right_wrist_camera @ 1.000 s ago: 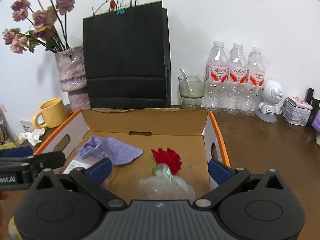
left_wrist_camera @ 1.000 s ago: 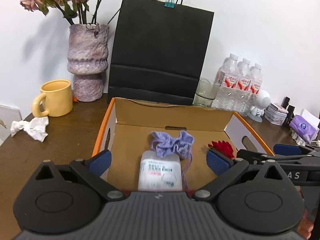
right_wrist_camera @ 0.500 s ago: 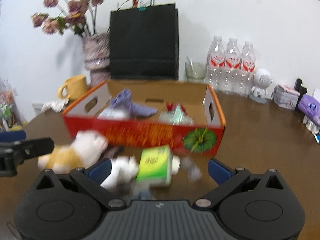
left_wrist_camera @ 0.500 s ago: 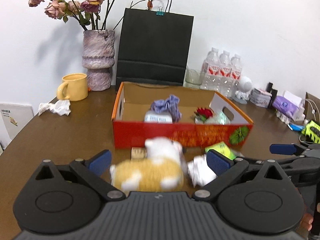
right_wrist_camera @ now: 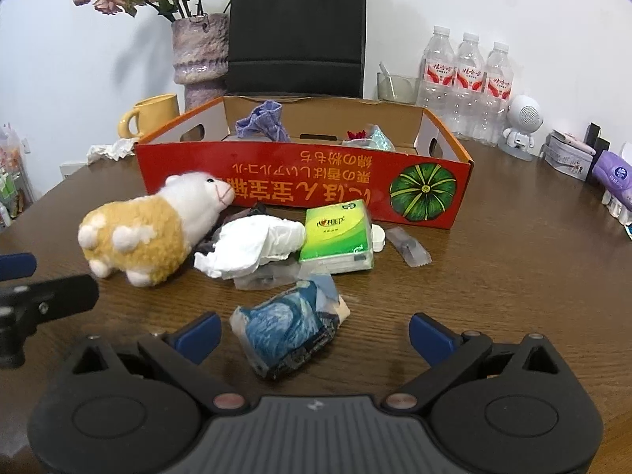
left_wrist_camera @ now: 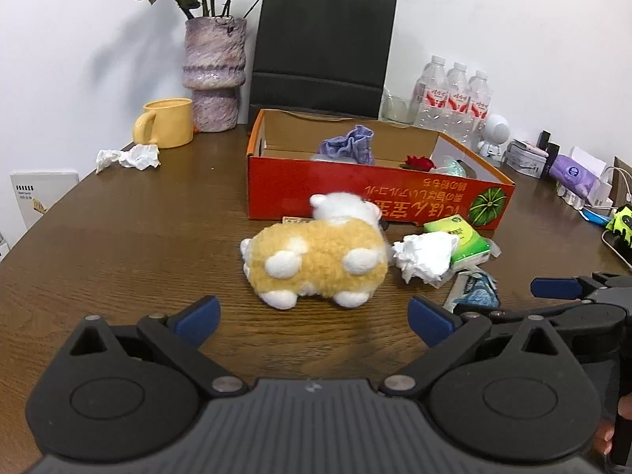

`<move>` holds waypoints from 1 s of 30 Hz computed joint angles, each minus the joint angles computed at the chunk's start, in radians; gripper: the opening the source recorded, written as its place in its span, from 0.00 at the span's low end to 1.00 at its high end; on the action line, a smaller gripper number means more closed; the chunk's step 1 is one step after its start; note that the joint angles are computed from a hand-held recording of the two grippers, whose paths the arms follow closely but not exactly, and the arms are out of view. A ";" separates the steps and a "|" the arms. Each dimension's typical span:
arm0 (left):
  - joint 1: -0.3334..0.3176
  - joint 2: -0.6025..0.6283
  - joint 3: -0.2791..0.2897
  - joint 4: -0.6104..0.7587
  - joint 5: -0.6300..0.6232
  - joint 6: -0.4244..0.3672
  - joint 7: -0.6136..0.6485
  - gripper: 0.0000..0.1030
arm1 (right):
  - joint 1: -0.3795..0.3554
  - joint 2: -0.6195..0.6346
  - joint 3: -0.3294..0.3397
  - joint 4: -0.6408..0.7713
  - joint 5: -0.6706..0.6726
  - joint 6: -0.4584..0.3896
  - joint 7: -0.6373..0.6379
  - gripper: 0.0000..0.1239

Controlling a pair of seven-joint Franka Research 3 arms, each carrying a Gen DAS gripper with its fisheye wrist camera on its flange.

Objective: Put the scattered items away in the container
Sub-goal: 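Return both tools to the table and grasp the blue snack packet with the right tool, then drop the plush toy with the left tool while the right drops the blue packet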

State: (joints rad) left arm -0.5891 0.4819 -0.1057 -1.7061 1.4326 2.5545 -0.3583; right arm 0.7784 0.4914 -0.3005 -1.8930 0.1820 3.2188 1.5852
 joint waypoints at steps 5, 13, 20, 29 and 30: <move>-0.011 0.029 0.011 0.033 0.029 -0.023 -0.022 1.00 | 0.002 0.028 -0.005 0.041 -0.005 -0.033 0.023 0.62; -0.028 0.111 0.035 0.139 -0.049 -0.056 0.084 1.00 | -0.091 0.011 0.088 0.023 0.009 0.003 0.019 0.18; -0.046 0.171 0.064 0.224 -0.106 -0.069 0.159 1.00 | -0.106 0.017 0.097 0.034 0.043 0.020 -0.005 0.17; -0.072 0.218 0.113 0.286 -0.162 -0.052 0.195 0.94 | -0.163 0.023 0.155 0.049 0.065 0.020 -0.031 0.17; -0.075 0.210 0.119 0.274 -0.151 -0.043 0.173 0.91 | -0.167 0.023 0.161 0.048 0.068 0.023 -0.033 0.17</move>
State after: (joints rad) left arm -0.6641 0.6917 0.0137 -1.4325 1.2811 2.5119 -0.1851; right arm 0.6109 0.5142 -0.1398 -1.8447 0.2499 3.2415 1.5518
